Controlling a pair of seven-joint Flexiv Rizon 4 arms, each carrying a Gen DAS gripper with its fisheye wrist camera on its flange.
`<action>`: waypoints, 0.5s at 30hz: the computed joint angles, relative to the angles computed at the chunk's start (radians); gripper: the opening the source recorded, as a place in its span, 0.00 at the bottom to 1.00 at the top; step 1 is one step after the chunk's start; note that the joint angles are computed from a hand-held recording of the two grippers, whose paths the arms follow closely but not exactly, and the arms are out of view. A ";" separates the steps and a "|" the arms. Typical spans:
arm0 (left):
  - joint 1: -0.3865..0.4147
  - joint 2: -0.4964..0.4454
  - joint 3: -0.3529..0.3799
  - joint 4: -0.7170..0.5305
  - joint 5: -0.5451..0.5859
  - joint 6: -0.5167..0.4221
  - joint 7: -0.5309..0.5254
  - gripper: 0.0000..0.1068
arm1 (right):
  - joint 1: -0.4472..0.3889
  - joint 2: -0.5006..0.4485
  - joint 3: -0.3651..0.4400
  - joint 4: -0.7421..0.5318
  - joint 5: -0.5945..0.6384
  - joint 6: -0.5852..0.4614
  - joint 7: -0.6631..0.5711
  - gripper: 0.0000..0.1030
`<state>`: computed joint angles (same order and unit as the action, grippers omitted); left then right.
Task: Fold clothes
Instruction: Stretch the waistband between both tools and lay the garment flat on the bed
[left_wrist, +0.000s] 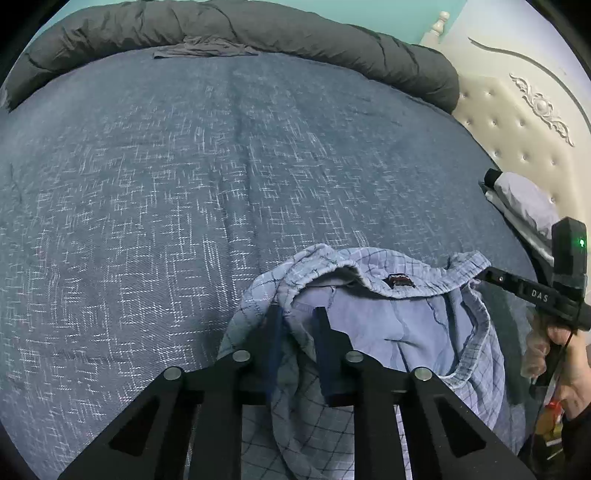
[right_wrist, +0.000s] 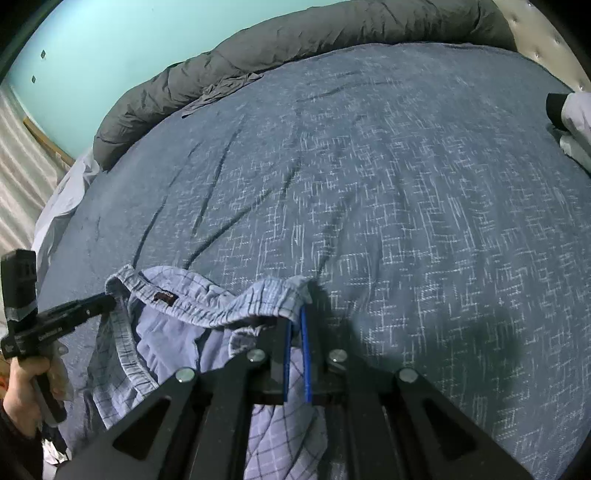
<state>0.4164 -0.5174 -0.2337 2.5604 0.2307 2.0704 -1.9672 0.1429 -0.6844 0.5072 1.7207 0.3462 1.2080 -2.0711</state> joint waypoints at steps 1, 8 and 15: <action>0.008 0.004 -0.006 -0.003 0.004 -0.012 0.003 0.06 | 0.001 0.002 -0.002 0.001 -0.002 -0.002 -0.001 0.04; 0.025 0.092 -0.017 0.022 -0.007 -0.081 0.046 0.03 | -0.002 0.036 -0.006 0.010 -0.019 -0.014 -0.033 0.04; 0.154 0.292 -0.133 0.086 0.003 -0.193 0.053 0.03 | -0.024 0.121 0.000 0.011 0.016 -0.071 -0.096 0.03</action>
<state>0.5707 -0.2249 -0.3667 2.6468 0.2332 1.8778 -1.9146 0.1188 -0.5637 0.5074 1.7313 0.3618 1.1371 -2.1670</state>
